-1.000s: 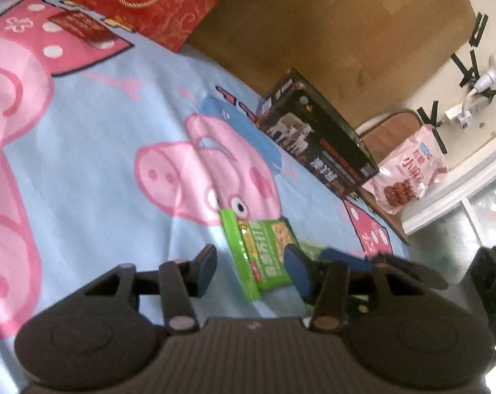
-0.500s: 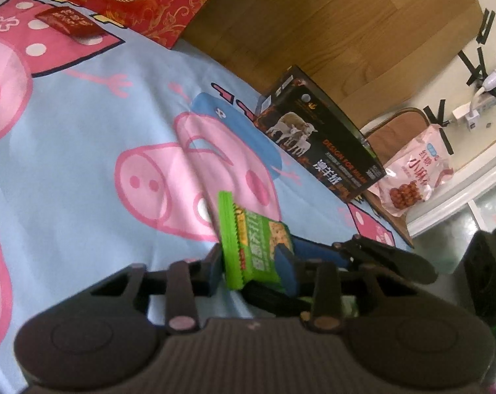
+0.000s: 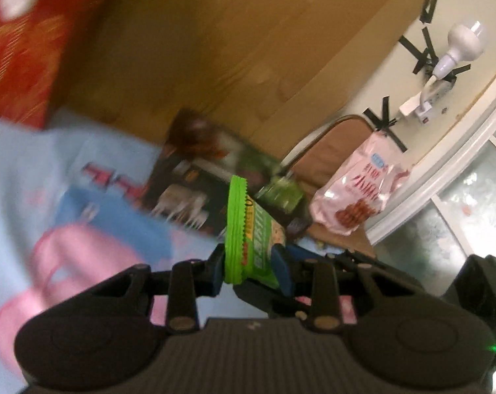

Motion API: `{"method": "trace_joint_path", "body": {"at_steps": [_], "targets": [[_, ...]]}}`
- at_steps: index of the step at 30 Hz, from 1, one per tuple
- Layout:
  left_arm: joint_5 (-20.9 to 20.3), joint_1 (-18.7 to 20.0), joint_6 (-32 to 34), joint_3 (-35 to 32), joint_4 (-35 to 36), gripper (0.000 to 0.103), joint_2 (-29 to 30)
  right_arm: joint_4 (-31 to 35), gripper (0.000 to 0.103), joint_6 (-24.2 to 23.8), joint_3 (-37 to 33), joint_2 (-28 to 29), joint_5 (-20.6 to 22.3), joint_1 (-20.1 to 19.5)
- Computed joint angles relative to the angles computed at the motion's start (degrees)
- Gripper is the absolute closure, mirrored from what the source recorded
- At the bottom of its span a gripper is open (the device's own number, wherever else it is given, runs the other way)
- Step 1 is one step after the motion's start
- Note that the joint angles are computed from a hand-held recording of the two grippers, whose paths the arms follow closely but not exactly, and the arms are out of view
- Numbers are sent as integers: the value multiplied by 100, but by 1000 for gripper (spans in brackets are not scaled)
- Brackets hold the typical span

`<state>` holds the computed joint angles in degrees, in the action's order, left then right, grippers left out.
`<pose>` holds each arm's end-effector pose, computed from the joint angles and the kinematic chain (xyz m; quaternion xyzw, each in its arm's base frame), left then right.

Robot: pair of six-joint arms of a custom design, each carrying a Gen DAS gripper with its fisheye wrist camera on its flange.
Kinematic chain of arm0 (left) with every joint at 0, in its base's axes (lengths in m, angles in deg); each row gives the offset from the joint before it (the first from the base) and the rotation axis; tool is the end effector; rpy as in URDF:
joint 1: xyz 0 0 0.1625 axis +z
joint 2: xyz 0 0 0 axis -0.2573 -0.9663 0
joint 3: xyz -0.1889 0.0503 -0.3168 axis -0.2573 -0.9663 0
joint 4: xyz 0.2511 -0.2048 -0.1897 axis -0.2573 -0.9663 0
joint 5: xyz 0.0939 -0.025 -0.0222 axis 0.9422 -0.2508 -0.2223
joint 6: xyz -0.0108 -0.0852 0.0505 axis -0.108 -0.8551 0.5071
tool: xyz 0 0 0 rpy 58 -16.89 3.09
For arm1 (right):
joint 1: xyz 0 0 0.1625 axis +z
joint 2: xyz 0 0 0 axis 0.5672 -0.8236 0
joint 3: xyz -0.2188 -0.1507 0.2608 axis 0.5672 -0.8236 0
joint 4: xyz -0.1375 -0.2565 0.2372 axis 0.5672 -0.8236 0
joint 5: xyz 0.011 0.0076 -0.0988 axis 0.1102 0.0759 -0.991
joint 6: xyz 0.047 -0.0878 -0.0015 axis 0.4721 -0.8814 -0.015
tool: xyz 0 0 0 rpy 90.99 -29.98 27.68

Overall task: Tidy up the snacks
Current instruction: 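Grasp the green biscuit pack with both grippers and drop it into the box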

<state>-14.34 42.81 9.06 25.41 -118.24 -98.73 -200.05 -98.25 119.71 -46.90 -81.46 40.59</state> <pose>-0.3474 -0.4136 0.0428 0.0455 0.9076 -0.4135 0.0569 0.0439 -0.4548 0.3231 0.5156 -0.8089 0.2673 0.0915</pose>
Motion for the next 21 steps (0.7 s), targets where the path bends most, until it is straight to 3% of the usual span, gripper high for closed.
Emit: {"method": "trace_joint_path", "body": {"at_steps": [6, 11, 14, 17, 21], "targets": [[-391, 605, 801, -1407, 389, 74, 610, -604, 49, 437, -782, 796, -218, 177], [-337, 835, 963, -2075, 654, 70, 988, -801, 50, 635, -1273, 1324, -384, 206], [-277, 905, 900, -2252, 836, 65, 1088, -1226, 49, 915, -1376, 1562, -420, 205], [89, 850, 895, -2363, 972, 49, 1182, -1551, 42, 1373, -1357, 1631, -562, 204], [185, 635, 972, -1868, 610, 49, 966, -1605, 42, 1657, -1089, 1245, -215, -19]]}}
